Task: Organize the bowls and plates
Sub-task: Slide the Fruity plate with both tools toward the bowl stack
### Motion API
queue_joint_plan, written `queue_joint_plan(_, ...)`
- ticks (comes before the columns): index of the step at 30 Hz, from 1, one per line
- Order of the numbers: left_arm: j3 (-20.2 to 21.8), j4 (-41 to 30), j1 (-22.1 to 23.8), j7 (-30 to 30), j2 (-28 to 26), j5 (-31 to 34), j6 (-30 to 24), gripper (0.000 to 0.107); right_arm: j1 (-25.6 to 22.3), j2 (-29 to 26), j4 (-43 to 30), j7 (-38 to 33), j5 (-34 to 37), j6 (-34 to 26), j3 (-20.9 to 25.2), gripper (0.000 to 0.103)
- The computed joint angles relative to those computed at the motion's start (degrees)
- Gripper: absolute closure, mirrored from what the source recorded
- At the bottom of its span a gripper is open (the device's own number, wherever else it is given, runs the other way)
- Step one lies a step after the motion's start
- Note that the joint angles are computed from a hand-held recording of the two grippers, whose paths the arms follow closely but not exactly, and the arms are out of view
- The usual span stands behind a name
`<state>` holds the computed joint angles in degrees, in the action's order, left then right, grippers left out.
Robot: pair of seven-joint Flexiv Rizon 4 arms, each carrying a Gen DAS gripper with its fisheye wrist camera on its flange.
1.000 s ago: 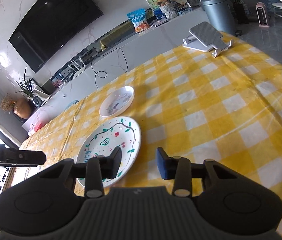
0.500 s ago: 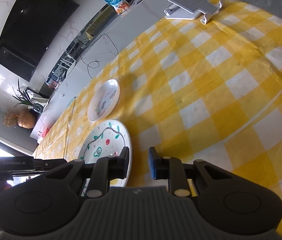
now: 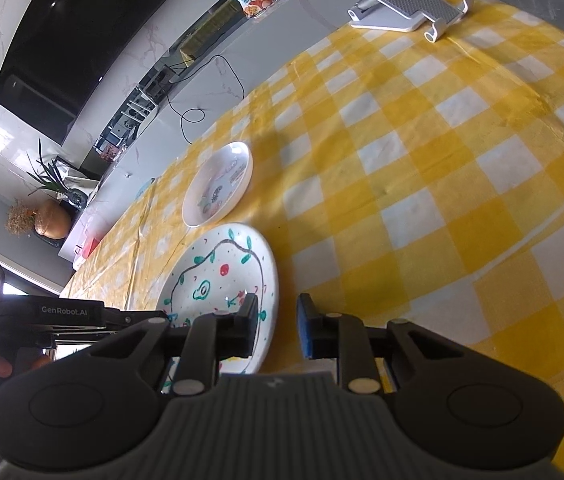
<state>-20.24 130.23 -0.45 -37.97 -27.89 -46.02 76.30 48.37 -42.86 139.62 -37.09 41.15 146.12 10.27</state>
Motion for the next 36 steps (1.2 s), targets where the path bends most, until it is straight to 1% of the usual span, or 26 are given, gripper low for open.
queue_joint_plan(4,-0.6,-0.1,0.5,1.0,-0.1,-0.4,-0.3,0.088,-0.6,-0.5,-0.1,-0.1,-1.5,0.5,0.1,0.083)
queue_joint_plan(5,-0.6,-0.1,0.5,1.2,-0.1,-0.5,-0.2,0.088,-0.7,-0.5,-0.2,-0.3,-1.8,0.4,0.1,0.083)
queue_joint_plan(7,-0.9,-0.1,0.2,1.4,-0.3,-0.9,0.4,0.088,-1.2,-0.9,-0.2,-0.1,-2.7,0.7,0.3,0.089)
queue_joint_plan(12,-1.0,0.5,-0.2,1.4,0.0,-0.3,2.0,0.089,-2.0,-1.6,-0.2,0.7,-3.3,1.1,0.6,0.097)
queue_joint_plan(16,-1.0,1.4,-0.6,0.1,0.8,1.5,3.5,0.089,-1.4,-0.8,0.1,0.4,-3.0,0.1,0.0,0.097)
queue_joint_plan(18,-2.0,2.0,0.1,-0.2,1.2,1.5,4.3,0.089,-1.4,-0.6,0.3,0.4,-3.1,0.3,0.1,0.097)
queue_joint_plan(21,-3.2,2.9,0.9,-0.6,2.2,1.5,4.4,0.091,-2.2,-0.5,0.8,1.3,-3.7,1.0,0.7,0.097)
queue_joint_plan(25,-2.9,4.6,0.4,-1.6,4.4,1.7,4.1,0.092,-2.4,-0.8,1.6,2.2,-3.8,2.2,1.2,0.097)
queue_joint_plan(27,-3.6,5.7,0.3,-1.1,5.8,0.4,4.6,0.092,-2.1,-1.0,2.0,2.7,-3.4,3.3,1.6,0.097)
queue_joint_plan(29,-5.0,7.2,0.5,0.5,7.4,-2.5,5.3,0.092,-1.4,-1.3,2.5,3.1,-2.2,4.6,2.1,0.096)
queue_joint_plan(33,-5.1,9.9,-2.2,3.0,10.5,-7.6,6.6,0.092,-0.3,-2.2,3.7,4.5,0.1,7.7,3.6,0.096)
queue_joint_plan(34,-5.2,10.5,-2.8,3.8,11.1,-9.3,6.8,0.092,0.1,-2.4,4.0,5.0,0.9,8.6,4.1,0.096)
queue_joint_plan(36,-6.5,12.1,-3.9,6.6,12.9,-14.7,7.3,0.092,1.3,-2.7,4.6,5.7,3.2,10.1,4.9,0.096)
